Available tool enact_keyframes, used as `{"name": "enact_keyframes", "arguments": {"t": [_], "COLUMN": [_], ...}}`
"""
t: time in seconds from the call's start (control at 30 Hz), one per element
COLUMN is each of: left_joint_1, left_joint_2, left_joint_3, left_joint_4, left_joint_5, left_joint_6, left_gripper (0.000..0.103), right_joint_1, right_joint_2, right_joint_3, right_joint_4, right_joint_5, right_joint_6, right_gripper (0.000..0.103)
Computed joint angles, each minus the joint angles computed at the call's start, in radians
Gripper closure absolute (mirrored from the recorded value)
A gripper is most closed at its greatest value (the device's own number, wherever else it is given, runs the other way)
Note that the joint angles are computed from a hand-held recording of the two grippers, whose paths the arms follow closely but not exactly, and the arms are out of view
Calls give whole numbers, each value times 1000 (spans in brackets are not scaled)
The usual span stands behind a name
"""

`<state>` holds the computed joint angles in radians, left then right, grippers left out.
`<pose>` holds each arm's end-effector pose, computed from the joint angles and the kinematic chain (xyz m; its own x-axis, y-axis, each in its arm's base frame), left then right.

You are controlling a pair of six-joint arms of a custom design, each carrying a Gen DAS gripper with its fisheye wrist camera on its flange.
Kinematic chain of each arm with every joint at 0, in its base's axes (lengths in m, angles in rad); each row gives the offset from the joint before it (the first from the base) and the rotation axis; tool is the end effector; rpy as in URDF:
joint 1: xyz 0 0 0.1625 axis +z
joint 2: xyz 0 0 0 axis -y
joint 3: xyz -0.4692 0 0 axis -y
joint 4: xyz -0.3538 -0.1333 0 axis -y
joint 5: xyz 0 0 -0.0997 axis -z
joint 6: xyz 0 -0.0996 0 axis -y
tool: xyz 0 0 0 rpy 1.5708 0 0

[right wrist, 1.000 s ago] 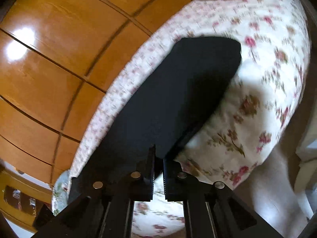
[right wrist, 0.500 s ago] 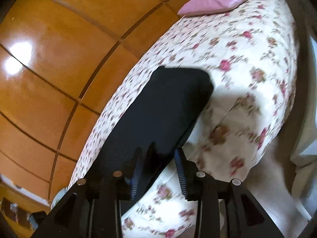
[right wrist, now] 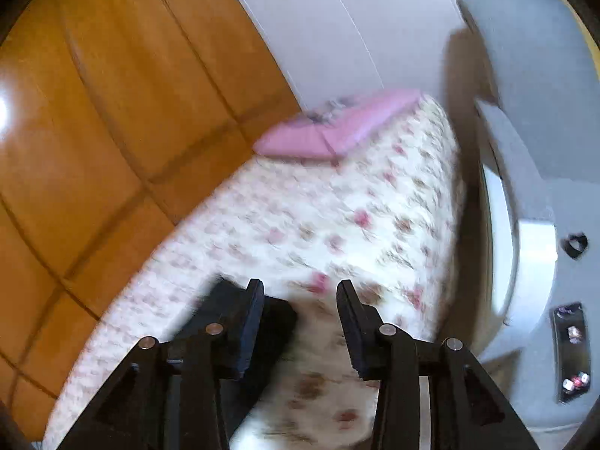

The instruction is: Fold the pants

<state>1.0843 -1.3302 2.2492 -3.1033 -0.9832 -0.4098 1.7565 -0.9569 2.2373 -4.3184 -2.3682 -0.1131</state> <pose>-0.0464 -0.4909 0.3265 -0.9640 -0.1898 -0.1863 -0.0020 0.7055 -0.7087 0.1443 -0.4319 0.2990 -0.8106 0.5554 0.1858 -0.1113 0.1654 -0.9799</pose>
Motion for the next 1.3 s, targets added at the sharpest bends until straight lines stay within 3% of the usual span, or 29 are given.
{"name": "enact_keyframes", "arguments": {"t": [0.07, 0.13, 0.23, 0.37, 0.5, 0.53, 0.7, 0.77, 0.8, 0.83, 1.0, 1.17, 1.27, 1.3], "left_joint_1": [6, 9, -10, -35, -53, -59, -36, -16, -14, -14, -17, -58, -68, -65], "left_joint_2": [17, 17, 30, 24, -11, -22, -47, -38, -34, -29, -2, 6, -8, -8], "left_joint_3": [-13, -20, -15, 25, 75, 90, 100, 95, 96, 96, 78, 46, 2, -12], "left_joint_4": [1, -4, -27, -66, -97, -114, -154, -161, -168, -179, -160, -6, 100, 113], "left_joint_5": [15, 41, 92, 170, 197, 208, 168, 146, 146, 148, 198, 295, 265, 239], "left_joint_6": [-1, 21, 63, 164, 157, 150, 143, 139, 142, 151, 146, 122, 94, 94], "left_gripper": [67, 67, 66, 66, 66, 66, 64, 64, 64, 64, 64, 64, 64, 64], "right_joint_1": [20, 30, 45, 88, 128, 134, 164, 170, 172, 176, 181, 145, 148, 156], "right_joint_2": [-4, -16, 47, 176, 350, 377, 512, 551, 565, 581, 636, 632, 588, 563], "right_joint_3": [0, -10, -96, -303, -583, -616, -841, -911, -929, -947, -971, -975, -904, -851], "right_joint_4": [103, 313, 627, 1046, 1357, 1389, 1643, 1740, 1756, 1751, 1635, 1621, 1532, 1443], "right_joint_5": [141, 307, 575, 772, 828, 831, 796, 777, 778, 758, 677, 766, 801, 778], "right_joint_6": [-36, -40, -53, -77, -105, -104, -162, -179, -191, -208, -213, -142, -149, -160], "right_gripper": [56, 56, 56, 56, 56, 56, 56, 65, 88, 91, 94, 94, 92, 83]}}
